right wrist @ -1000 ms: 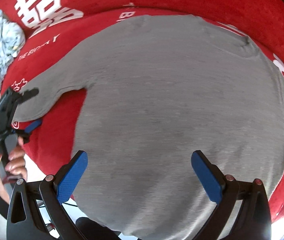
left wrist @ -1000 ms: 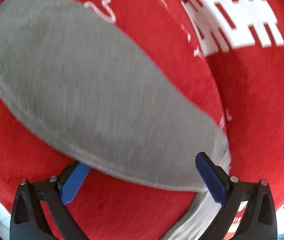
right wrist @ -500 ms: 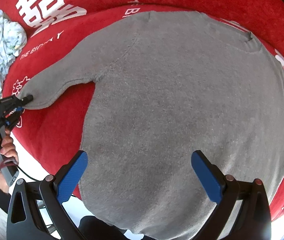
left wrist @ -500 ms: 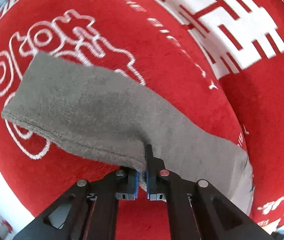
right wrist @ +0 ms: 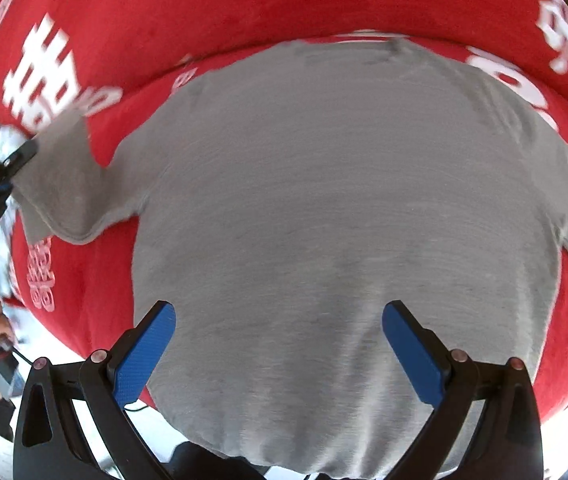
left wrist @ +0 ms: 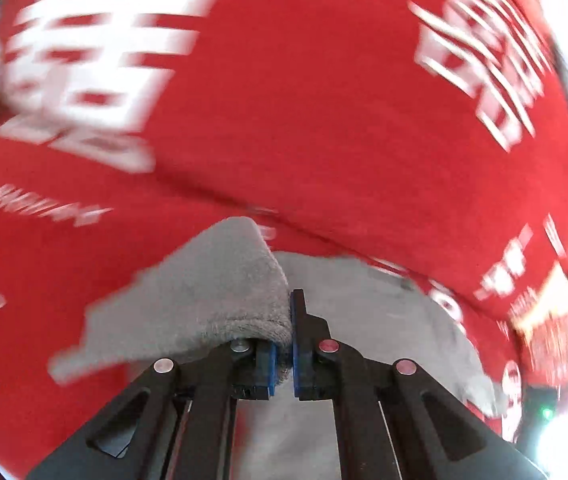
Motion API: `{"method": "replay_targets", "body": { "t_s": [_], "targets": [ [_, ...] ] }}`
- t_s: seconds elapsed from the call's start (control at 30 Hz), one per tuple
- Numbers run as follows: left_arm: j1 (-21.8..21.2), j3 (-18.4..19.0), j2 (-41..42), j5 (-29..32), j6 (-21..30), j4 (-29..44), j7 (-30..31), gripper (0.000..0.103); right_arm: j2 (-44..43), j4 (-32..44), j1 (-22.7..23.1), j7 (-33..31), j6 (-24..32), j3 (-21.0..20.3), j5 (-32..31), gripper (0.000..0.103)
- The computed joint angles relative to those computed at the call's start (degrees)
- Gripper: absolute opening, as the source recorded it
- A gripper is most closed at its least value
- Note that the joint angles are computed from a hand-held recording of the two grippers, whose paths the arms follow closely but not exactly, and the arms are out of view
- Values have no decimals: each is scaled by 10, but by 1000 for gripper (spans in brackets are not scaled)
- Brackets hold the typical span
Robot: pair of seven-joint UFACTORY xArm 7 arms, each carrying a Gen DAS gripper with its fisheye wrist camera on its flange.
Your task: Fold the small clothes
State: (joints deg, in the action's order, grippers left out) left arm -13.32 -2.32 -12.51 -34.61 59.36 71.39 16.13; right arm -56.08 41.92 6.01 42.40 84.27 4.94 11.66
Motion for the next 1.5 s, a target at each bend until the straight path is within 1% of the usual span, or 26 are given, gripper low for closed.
{"method": "replay_targets", "body": {
  "t_s": [0.07,0.17,0.3,0.4,0.53,0.57,0.6,0.63,0.67,0.7,0.73,0.77,0.87,0.97,1.03,1.1,1.13,1.17,1.2,1.23,1.27,1.3,1.4,1.43,1.47,1.5],
  "targets": [
    [-32,-38,24,-2,-9,15,-10,6,-31,-12,-16,-1,18,-21,-19,103],
    [-72,-76,51,5,-7,25,-40,6,-63,-27,-45,-8,43,-49,-38,103],
    [-120,-118,89,75,-16,24,-80,6,-105,-50,-94,-32,85,-94,-74,103],
    [-140,-127,89,135,-11,4,-107,6,-116,-66,-125,-50,105,-112,-88,103],
    [-141,-114,79,147,39,0,-112,6,-109,-71,-146,-76,98,-114,-95,103],
    [-138,-109,70,154,60,6,-112,8,-104,-70,-146,-81,91,-110,-93,103],
    [-134,-105,64,164,70,10,-116,28,-96,-67,-143,-91,75,-106,-93,103],
    [-128,-101,49,175,75,7,-119,44,-87,-65,-138,-100,59,-101,-92,103],
    [-118,-96,22,196,64,-4,-128,74,-72,-58,-130,-109,41,-90,-89,103],
    [-111,-93,6,209,52,-11,-132,80,-50,-49,-115,-124,12,-76,-88,103],
    [-103,-87,-11,222,41,-19,-130,80,-34,-43,-105,-136,-7,-67,-88,103],
    [-91,-79,-21,240,46,-18,-128,80,-11,-34,-91,-150,-32,-54,-87,103],
    [-58,-71,-18,288,51,-18,-148,80,66,-4,-51,-198,-94,-18,-102,103],
    [-30,-69,17,341,68,-15,-190,80,157,25,-23,-241,-124,33,-156,103],
    [-21,-67,31,361,66,-26,-213,80,206,34,-16,-257,-130,72,-225,102],
    [-20,-67,36,367,64,-40,-225,80,242,33,-14,-261,-141,91,-290,92],
    [-22,-69,36,366,59,-46,-228,80,252,34,-16,-255,-146,89,-308,72],
    [-24,-69,29,368,46,-59,-228,80,252,34,-18,-246,-149,75,-308,37],
    [-26,-71,21,374,35,-69,-228,80,245,33,-18,-240,-152,57,-293,23],
    [-27,-73,18,380,34,-71,-226,80,226,28,-28,-217,-157,33,-269,16],
    [-28,-75,14,385,33,-74,-226,80,207,19,-39,-202,-171,10,-241,16],
    [-30,-78,17,387,32,-72,-230,80,165,-7,-47,-181,-198,-36,-188,16],
    [-33,-75,15,375,36,-72,-227,80,73,-73,-103,-119,-214,-102,-99,17],
    [-34,-74,13,373,38,-72,-225,80,42,-96,-119,-103,-211,-121,-68,25],
    [-33,-73,22,373,40,-63,-222,80,20,-116,-134,-89,-209,-138,-44,38],
    [-32,-71,27,371,46,-55,-218,80,-13,-141,-155,-73,-198,-155,-21,45]
  ]
}}
